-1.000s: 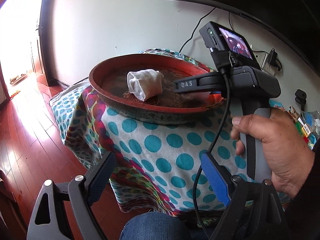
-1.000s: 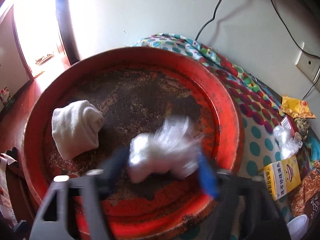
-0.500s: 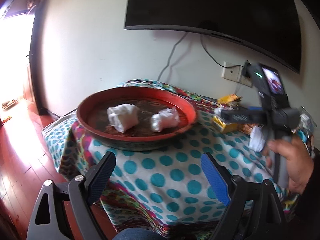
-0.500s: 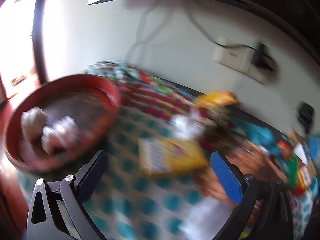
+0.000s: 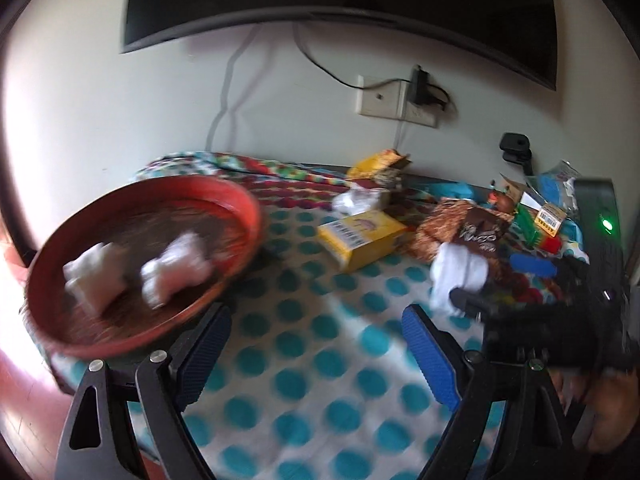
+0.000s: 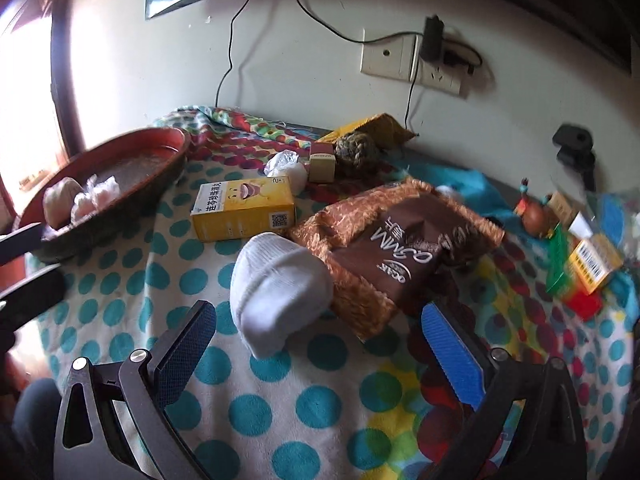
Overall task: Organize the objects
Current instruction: 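Grasp the white sock with the left gripper, then lift the white sock with the left gripper while the right gripper grasps the brown snack bag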
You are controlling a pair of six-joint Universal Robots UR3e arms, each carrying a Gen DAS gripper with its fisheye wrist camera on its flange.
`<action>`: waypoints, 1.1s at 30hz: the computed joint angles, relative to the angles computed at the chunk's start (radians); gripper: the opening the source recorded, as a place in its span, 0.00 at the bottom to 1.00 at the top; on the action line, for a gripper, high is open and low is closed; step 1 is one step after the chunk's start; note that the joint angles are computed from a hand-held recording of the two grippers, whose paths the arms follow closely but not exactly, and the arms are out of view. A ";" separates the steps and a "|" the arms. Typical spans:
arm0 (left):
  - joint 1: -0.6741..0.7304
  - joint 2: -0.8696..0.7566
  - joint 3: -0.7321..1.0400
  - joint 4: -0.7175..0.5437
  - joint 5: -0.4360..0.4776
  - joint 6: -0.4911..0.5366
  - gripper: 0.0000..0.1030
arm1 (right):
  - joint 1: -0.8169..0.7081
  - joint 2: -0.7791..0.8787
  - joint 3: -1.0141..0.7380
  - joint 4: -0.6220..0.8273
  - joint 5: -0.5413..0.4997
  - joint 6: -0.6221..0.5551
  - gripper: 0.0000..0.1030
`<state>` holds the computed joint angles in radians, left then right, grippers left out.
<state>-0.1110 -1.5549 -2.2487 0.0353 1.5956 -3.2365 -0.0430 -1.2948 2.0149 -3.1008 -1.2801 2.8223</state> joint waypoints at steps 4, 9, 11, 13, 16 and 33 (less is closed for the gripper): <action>-0.079 -0.119 0.164 -0.048 0.049 0.000 0.87 | -0.072 -0.028 0.024 0.048 0.011 -0.020 1.00; -0.157 -0.250 0.320 -0.113 0.076 0.015 0.87 | -0.159 -0.058 0.076 0.032 -0.030 -0.008 1.00; -0.180 -0.292 0.366 -0.139 0.076 0.002 0.87 | -0.211 -0.069 0.082 0.067 0.011 0.009 1.00; -0.201 -0.336 0.414 -0.153 0.076 -0.005 0.87 | -0.243 -0.071 0.083 0.068 0.009 0.035 1.00; -0.235 -0.411 0.519 -0.218 0.090 0.000 0.87 | -0.288 -0.076 0.078 0.108 0.028 0.064 1.00; -0.261 -0.546 0.692 -0.325 0.090 -0.054 0.45 | -0.323 -0.067 0.039 0.193 0.068 0.090 1.00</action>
